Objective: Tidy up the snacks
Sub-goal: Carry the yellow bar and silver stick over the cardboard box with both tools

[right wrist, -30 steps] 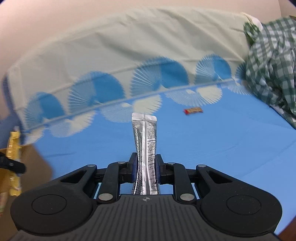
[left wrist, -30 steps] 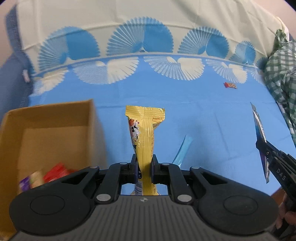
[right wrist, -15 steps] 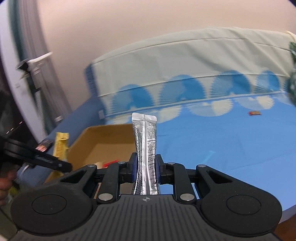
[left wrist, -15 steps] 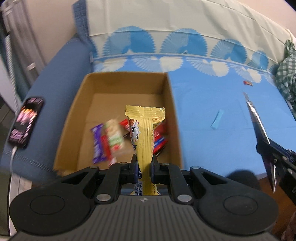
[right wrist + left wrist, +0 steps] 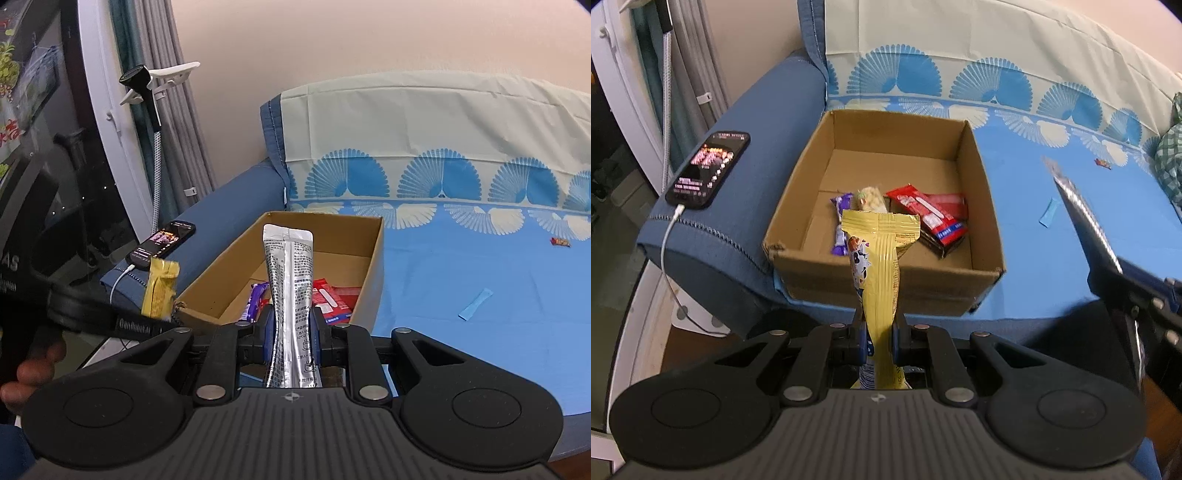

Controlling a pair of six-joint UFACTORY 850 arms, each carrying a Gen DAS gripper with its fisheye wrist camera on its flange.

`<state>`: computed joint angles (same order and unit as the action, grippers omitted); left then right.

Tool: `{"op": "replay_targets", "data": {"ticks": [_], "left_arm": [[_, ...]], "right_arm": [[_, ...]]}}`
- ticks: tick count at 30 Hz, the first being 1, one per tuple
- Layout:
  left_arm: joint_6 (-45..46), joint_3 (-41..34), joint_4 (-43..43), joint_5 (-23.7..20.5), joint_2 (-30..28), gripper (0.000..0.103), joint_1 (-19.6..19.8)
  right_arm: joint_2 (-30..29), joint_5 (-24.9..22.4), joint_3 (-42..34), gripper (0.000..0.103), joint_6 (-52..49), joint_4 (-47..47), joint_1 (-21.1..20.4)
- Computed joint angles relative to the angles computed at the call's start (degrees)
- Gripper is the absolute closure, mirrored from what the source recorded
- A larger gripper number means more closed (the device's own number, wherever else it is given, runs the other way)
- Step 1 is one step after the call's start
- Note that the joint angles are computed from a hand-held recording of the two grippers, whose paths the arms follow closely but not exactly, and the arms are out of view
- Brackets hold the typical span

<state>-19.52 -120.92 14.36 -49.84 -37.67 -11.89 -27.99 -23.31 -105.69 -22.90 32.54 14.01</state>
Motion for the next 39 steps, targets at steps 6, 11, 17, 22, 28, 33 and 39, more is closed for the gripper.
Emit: {"op": "replay_targets", "data": {"ticks": [6, 11, 17, 22, 28, 33, 39], "left_arm": [[0.1, 3.0, -0.8, 1.9, 1.9, 0.09, 0.0], [0.3, 3.6, -1.2, 2.3, 2.3, 0.09, 0.2], [0.8, 3.4, -1.8, 2.3, 2.1, 0.09, 0.4], [1.1, 2.8, -2.3, 1.9, 1.6, 0.09, 0.5], [1.5, 2.1, -2.7, 1.4, 1.0, 0.09, 0.6], [2.1, 0.9, -3.4, 0.6, 0.1, 0.09, 0.7], [2.6, -0.6, -4.1, -0.4, -1.2, 0.09, 1.0]], "right_arm": [[1.4, 0.4, 1.6, 0.082, -0.4, -0.8, 0.3], [1.5, 0.5, 1.6, 0.082, -0.1, -1.7, 0.6], [1.0, -0.4, 0.8, 0.082, -0.3, -1.9, 0.4], [0.4, -1.2, 0.0, 0.082, 0.0, -2.2, 0.2], [-0.3, -2.0, -0.9, 0.082, 0.9, -3.1, 0.4], [-0.9, -2.8, -1.7, 0.082, 2.0, -4.2, 0.5], [-2.4, -4.9, -4.3, 0.082, 4.0, -6.1, 0.6]]}}
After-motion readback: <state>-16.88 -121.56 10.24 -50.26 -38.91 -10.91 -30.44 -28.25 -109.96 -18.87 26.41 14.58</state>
